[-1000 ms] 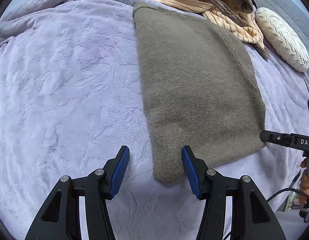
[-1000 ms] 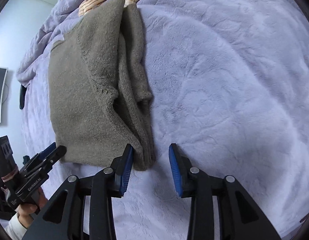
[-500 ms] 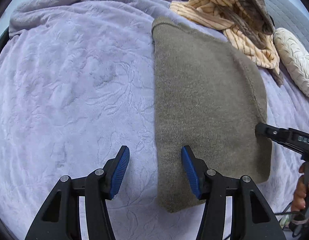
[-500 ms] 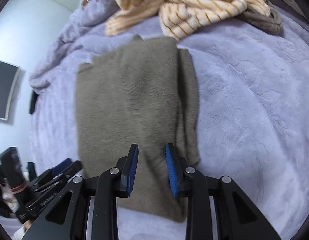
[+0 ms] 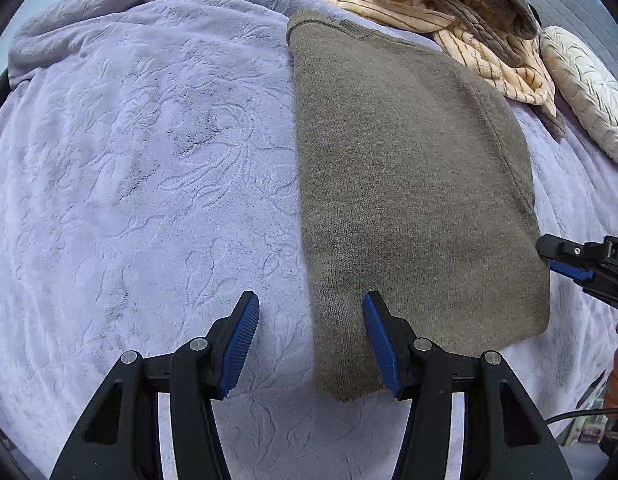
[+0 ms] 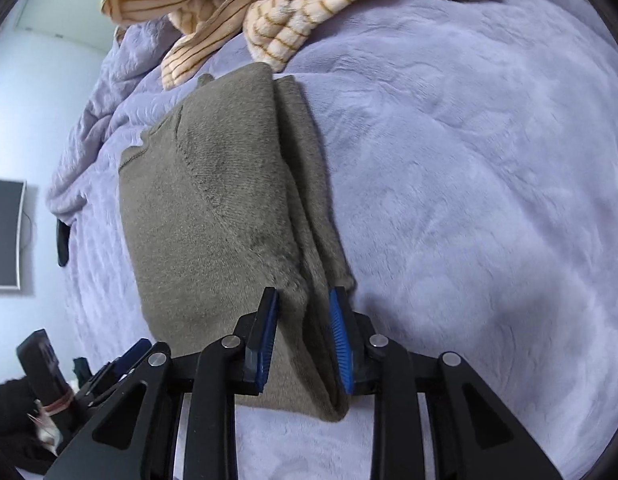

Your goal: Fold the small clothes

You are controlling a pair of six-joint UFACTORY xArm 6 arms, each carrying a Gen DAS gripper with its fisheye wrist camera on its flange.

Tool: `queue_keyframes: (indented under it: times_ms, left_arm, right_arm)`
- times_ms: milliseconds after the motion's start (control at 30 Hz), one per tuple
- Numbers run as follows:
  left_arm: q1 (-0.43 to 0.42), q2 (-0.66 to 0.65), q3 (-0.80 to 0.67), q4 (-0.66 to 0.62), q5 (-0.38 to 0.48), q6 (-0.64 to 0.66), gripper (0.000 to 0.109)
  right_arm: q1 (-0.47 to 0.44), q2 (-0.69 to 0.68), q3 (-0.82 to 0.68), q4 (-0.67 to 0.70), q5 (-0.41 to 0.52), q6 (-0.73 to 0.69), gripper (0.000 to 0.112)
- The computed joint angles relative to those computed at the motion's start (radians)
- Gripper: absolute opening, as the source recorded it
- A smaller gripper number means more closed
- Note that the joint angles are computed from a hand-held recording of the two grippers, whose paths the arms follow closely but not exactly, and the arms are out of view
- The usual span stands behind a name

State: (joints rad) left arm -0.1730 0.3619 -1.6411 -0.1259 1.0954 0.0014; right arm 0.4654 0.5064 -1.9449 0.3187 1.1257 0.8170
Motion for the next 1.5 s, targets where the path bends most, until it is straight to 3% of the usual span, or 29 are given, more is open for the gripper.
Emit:
queue_keyframes:
  times_ms: [100, 333, 367, 433, 667, 833, 967, 1167, 1300, 1500]
  left_arm:
    - [-0.003, 0.0, -0.004, 0.004, 0.009, 0.004, 0.056]
    - [-0.013, -0.009, 0.0, 0.032, 0.016, -0.002, 0.057]
    - [-0.014, -0.01, 0.001, 0.038, 0.017, -0.005, 0.072]
    - [-0.018, -0.015, 0.007, 0.059, 0.01, -0.021, 0.088]
    - [-0.014, -0.016, 0.013, 0.054, 0.035, -0.033, 0.088]
    - [-0.009, -0.013, 0.017, 0.051, 0.045, -0.033, 0.088]
    - [0.0, -0.008, 0.016, 0.038, 0.052, -0.035, 0.088]
    - [0.007, -0.001, 0.023, 0.016, 0.049, -0.024, 0.088]
    - [0.034, 0.016, 0.008, -0.061, 0.096, 0.008, 0.088]
    - [0.084, -0.009, 0.041, -0.145, 0.07, 0.045, 0.088]
  right_arm:
    - [0.0, -0.044, 0.064, 0.025, -0.019, 0.006, 0.031]
    - [0.007, -0.065, 0.075, 0.015, 0.017, 0.006, 0.053]
    - [0.007, -0.066, 0.073, 0.012, 0.023, 0.002, 0.056]
    - [0.008, -0.067, 0.068, 0.005, 0.038, -0.008, 0.063]
    - [0.01, -0.073, 0.065, 0.006, 0.052, -0.034, 0.079]
    - [0.015, -0.074, 0.063, 0.002, 0.044, -0.069, 0.083]
    - [0.025, -0.076, 0.064, -0.001, 0.009, -0.126, 0.103]
    - [0.03, -0.048, 0.014, 0.013, 0.052, -0.175, 0.103]
    - [0.022, -0.044, 0.001, 0.025, 0.086, -0.184, 0.103]
    - [0.004, -0.071, 0.03, 0.019, 0.109, -0.186, 0.103]
